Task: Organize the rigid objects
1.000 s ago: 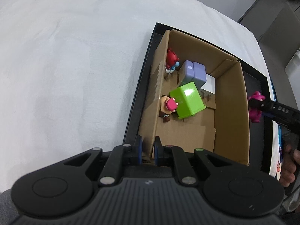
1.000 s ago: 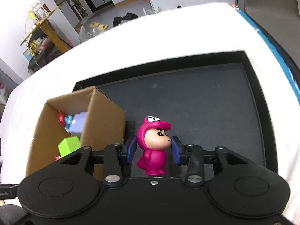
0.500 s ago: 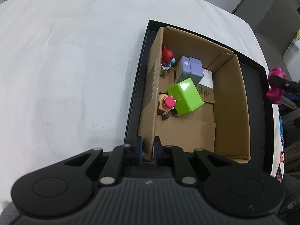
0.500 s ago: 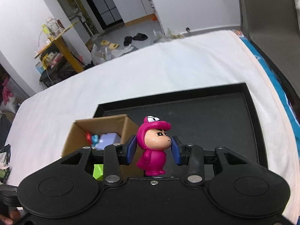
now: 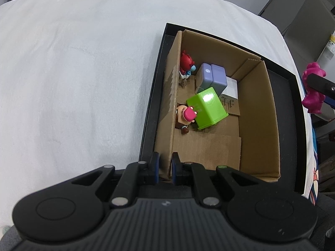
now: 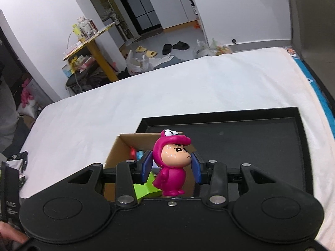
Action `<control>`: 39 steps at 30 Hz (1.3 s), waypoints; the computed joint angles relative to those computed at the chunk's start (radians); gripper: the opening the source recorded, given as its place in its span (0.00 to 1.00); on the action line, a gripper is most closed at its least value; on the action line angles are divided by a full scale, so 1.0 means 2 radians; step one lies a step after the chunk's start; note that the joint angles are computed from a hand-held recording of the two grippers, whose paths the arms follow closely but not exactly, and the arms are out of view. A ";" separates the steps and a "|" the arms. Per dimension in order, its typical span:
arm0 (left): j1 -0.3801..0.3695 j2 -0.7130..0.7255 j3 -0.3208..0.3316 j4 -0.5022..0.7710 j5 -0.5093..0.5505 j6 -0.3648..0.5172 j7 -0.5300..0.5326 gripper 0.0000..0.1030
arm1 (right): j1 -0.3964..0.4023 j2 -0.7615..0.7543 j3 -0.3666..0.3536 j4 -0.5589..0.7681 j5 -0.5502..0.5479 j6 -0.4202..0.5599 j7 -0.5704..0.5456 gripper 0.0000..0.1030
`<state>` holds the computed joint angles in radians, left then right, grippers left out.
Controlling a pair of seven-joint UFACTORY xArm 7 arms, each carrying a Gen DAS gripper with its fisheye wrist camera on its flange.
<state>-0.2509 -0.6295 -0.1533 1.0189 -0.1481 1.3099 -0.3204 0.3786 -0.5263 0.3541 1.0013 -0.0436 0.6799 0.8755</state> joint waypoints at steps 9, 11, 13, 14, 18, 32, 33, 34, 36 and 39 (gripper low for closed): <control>-0.001 -0.001 0.002 0.000 -0.002 -0.001 0.003 0.10 | 0.020 0.038 0.001 0.018 0.014 -0.011 -0.011 0.38; -0.001 -0.002 0.003 -0.001 -0.003 -0.002 0.004 0.10 | 0.025 0.043 0.002 0.020 0.015 -0.010 -0.011 0.38; -0.001 -0.003 0.003 -0.002 -0.003 -0.002 0.004 0.10 | 0.027 0.053 0.005 0.027 0.012 -0.004 -0.010 0.38; -0.001 -0.003 0.003 -0.002 -0.004 -0.002 0.004 0.10 | 0.028 0.056 0.007 0.030 0.009 -0.001 -0.008 0.38; 0.000 -0.005 0.003 -0.004 -0.005 -0.003 0.004 0.10 | 0.034 0.065 0.008 0.037 0.004 0.012 -0.005 0.39; 0.001 -0.007 0.001 -0.003 -0.003 0.000 0.001 0.10 | 0.042 0.059 0.006 0.039 -0.005 0.028 0.011 0.48; 0.001 -0.006 0.001 -0.001 -0.002 0.001 0.001 0.10 | 0.042 0.058 0.006 0.040 -0.004 0.029 0.011 0.48; 0.001 -0.005 0.001 0.001 -0.002 0.003 0.000 0.10 | 0.042 0.057 0.004 0.038 -0.002 0.029 0.009 0.50; 0.002 -0.005 0.002 0.005 -0.001 0.005 -0.002 0.10 | 0.044 0.052 0.004 0.036 0.002 0.032 0.008 0.52; 0.002 -0.003 0.004 0.014 -0.001 0.012 0.001 0.11 | 0.043 0.044 0.005 0.034 0.005 0.037 0.009 0.55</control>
<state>-0.2465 -0.6353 -0.1459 1.0460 -0.1500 1.3347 -0.3181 0.4647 -0.4384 0.3640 1.0683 -0.0338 0.7529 0.8937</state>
